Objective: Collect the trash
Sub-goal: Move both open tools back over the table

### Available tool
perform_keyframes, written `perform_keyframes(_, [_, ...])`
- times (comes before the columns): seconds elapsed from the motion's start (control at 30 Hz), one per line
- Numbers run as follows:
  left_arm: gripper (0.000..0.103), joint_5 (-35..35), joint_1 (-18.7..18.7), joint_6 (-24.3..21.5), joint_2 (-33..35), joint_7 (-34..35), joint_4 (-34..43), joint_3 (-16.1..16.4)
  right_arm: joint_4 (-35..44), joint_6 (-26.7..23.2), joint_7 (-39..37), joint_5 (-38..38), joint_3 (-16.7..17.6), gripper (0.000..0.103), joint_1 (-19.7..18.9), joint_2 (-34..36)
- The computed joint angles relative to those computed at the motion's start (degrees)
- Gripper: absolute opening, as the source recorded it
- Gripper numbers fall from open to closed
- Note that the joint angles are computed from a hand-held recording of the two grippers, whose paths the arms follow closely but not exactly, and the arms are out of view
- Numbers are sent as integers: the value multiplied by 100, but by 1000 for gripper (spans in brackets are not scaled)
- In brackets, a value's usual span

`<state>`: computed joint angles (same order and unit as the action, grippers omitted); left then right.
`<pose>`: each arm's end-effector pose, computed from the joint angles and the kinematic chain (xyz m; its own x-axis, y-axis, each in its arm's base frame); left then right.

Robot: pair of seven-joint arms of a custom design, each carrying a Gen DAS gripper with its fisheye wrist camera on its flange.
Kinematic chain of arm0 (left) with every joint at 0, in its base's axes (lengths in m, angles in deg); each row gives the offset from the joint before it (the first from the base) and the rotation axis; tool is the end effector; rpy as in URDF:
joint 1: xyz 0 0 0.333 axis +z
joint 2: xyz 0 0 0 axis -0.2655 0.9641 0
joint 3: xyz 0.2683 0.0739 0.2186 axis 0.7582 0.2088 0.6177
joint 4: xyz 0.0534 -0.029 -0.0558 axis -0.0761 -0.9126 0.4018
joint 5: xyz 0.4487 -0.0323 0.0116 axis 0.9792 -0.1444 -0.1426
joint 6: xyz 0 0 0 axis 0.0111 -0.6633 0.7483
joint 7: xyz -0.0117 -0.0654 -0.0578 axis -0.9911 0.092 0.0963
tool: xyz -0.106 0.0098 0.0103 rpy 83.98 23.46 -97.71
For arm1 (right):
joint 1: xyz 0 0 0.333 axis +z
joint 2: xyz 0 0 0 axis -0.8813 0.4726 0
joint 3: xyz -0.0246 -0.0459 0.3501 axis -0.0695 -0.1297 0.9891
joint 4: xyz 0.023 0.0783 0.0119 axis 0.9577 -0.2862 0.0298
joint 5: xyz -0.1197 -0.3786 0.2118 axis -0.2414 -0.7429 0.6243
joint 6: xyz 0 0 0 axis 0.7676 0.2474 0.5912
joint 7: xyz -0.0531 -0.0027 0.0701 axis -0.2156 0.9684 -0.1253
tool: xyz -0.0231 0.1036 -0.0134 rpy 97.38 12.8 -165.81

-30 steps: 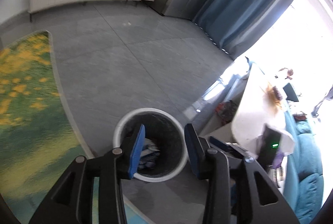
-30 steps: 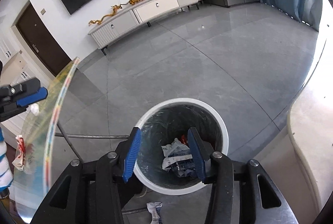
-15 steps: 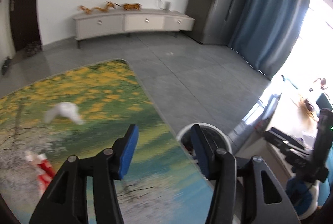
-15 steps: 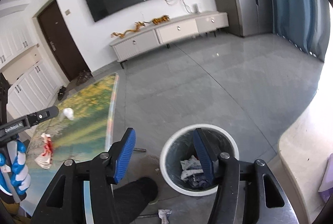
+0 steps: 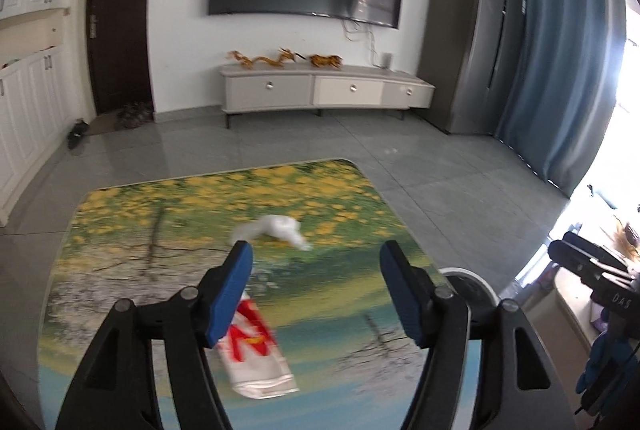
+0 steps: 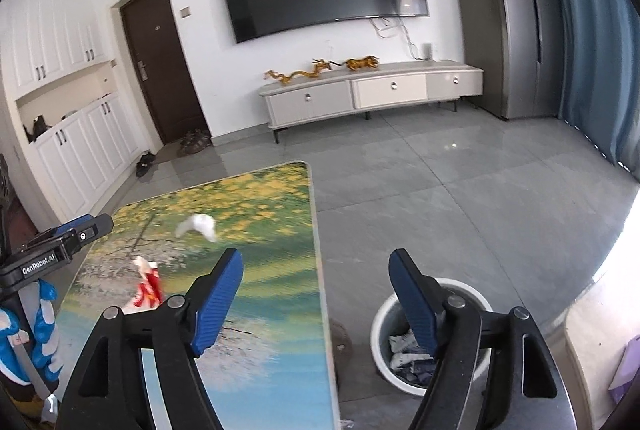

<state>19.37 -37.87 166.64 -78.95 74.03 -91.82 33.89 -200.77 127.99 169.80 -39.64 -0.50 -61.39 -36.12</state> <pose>0.4602 -0.1505 0.5741 -0.3092 -0.9466 0.0914 -0.5751 0.1096 -0.8107 0.3819 0.0785 0.5546 -0.0354 -0.9838 -0.1756 -0.5575 0.1653 -0.8135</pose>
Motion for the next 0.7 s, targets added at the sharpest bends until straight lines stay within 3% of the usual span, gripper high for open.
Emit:
perform_keyframes(0.3, [65, -10, 157, 18, -468, 75, -338, 324, 387, -23, 296, -231, 499, 81, -26, 266])
perform_keyframes(0.7, [65, 16, 442, -48, -726, 124, -593, 563, 681, -110, 543, -624, 696, 81, 95, 518])
